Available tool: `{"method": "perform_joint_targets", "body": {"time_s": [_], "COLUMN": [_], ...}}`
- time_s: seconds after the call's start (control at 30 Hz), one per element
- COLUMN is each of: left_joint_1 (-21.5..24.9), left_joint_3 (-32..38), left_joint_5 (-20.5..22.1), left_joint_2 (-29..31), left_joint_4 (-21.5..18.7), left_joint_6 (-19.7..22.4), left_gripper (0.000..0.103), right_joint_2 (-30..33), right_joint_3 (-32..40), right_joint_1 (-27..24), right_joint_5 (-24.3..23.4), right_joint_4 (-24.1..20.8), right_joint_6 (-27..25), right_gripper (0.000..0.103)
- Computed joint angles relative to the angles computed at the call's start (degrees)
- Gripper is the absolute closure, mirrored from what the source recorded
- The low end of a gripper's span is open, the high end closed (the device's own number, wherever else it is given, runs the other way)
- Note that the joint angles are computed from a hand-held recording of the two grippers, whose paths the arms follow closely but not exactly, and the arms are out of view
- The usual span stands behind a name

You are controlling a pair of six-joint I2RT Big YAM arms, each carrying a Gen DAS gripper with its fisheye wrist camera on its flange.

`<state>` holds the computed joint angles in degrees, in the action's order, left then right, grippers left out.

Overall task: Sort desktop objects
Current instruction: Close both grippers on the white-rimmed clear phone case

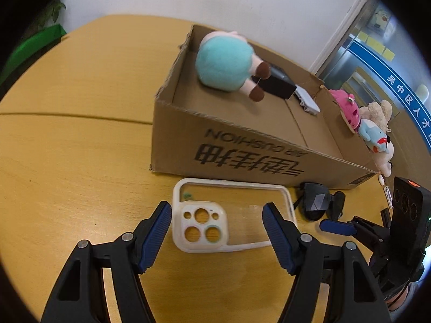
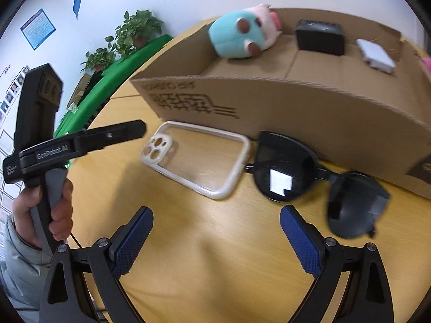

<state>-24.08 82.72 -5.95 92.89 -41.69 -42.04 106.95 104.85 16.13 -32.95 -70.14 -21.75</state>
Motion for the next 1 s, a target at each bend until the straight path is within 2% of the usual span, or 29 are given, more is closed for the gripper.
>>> {"method": "perform_joint_targets", "body": {"time_s": [0.1, 0.23, 0.37, 0.5, 0.6, 0.83, 0.93, 1.0], "left_joint_1": [1.5, 2.7, 3.2, 2.6, 1.6, -1.5, -3.7, -4.5], "left_joint_3": [-0.3, -0.7, -1.3, -1.4, -1.9, -2.0, -0.2, 0.4], "left_joint_5": [2.9, 7.9, 10.3, 9.9, 9.5, 7.6, 5.1, 5.1], "left_joint_2": [0.9, 1.8, 1.8, 1.5, 0.5, -2.1, -2.2, -2.0], "left_joint_4": [-0.1, 1.8, 4.4, 4.2, 5.4, 8.5, 7.6, 7.6], "left_joint_6": [-0.2, 0.1, -0.9, -0.7, 0.1, -1.5, 0.9, 2.1], "left_gripper": [0.033, 0.033, 0.033, 0.033, 0.033, 0.033, 0.033, 0.033], "right_joint_2": [1.4, 1.8, 2.8, 3.0, 1.9, -3.4, -7.4, -9.3], "right_joint_3": [1.1, 0.8, 1.9, 2.3, 1.1, -5.2, -9.9, -12.2], "right_joint_1": [1.1, 2.3, 3.0, 2.6, 1.8, -1.0, -2.3, -3.0], "right_joint_5": [-1.6, -1.8, -1.6, -2.3, -2.7, -6.7, -7.3, -7.6], "right_joint_4": [-1.0, 1.8, 3.7, 4.3, 5.7, 11.1, 15.1, 16.4], "right_joint_6": [2.0, 4.5, 6.3, 7.0, 6.6, 7.1, 5.7, 4.4], "right_gripper": [0.007, 0.006, 0.006, 0.006, 0.006, 0.006, 0.006, 0.006]}}
